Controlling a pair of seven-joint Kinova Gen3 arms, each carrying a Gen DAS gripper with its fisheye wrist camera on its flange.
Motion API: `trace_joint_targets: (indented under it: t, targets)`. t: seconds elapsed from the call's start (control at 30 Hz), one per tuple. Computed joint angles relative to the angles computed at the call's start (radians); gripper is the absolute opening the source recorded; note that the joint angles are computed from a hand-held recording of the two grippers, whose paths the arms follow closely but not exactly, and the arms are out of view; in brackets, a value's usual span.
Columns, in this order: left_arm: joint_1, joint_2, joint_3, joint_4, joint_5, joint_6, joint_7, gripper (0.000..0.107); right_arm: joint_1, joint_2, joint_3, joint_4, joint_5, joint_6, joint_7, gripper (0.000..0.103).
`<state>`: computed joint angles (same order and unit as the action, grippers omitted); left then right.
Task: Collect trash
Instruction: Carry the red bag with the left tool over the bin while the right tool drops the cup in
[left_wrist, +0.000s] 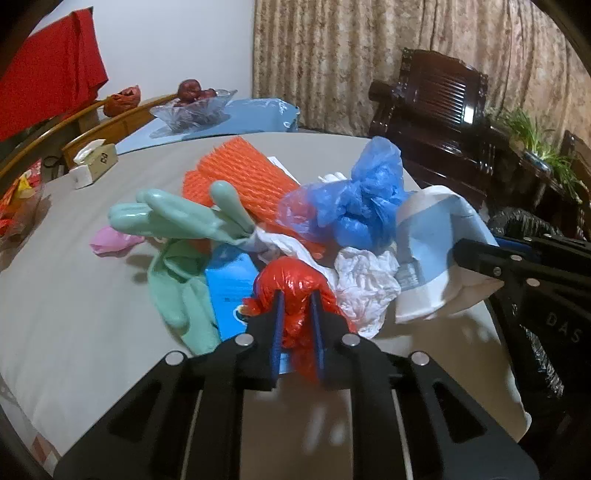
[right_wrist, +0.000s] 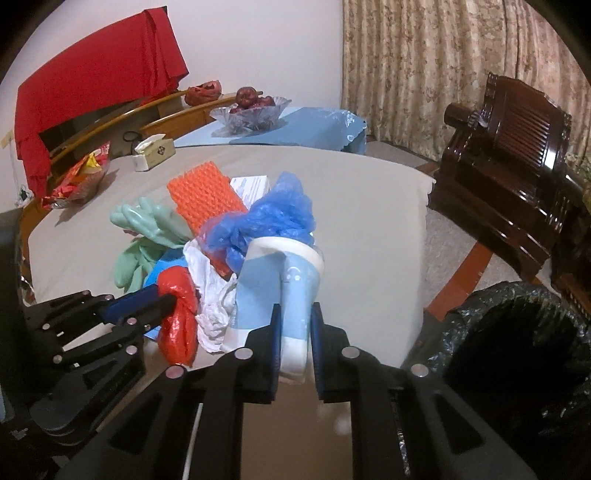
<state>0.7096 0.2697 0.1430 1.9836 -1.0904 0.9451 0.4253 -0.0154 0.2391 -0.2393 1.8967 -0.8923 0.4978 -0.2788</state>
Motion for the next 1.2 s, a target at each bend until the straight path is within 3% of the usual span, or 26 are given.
trace_joint_targets:
  t: [0.17,0.33,0.57,0.83,1.2]
  targets:
    - [0.038,-0.025,0.021,-0.009,-0.008,0.081,0.027,0.011,0.034,-0.040,-0.002,0.026,-0.082,0.028,0.088,0.014]
    - [0.072,-0.050,0.060,-0.035,-0.012,0.171,0.028,0.011,0.040,-0.082,0.053,0.033,-0.161,0.101,0.148,0.014]
    - [0.099,-0.056,0.095,-0.090,-0.050,0.204,-0.002,0.011,0.046,-0.137,0.149,0.048,-0.221,0.172,0.200,0.014]
    - [0.112,-0.010,0.081,-0.175,-0.099,0.090,-0.070,0.011,0.107,-0.164,0.246,0.055,-0.210,0.197,0.187,0.014]
    - [0.119,0.109,-0.001,-0.318,-0.109,-0.156,-0.204,0.011,0.214,-0.126,0.288,0.034,-0.130,0.127,0.113,0.014]
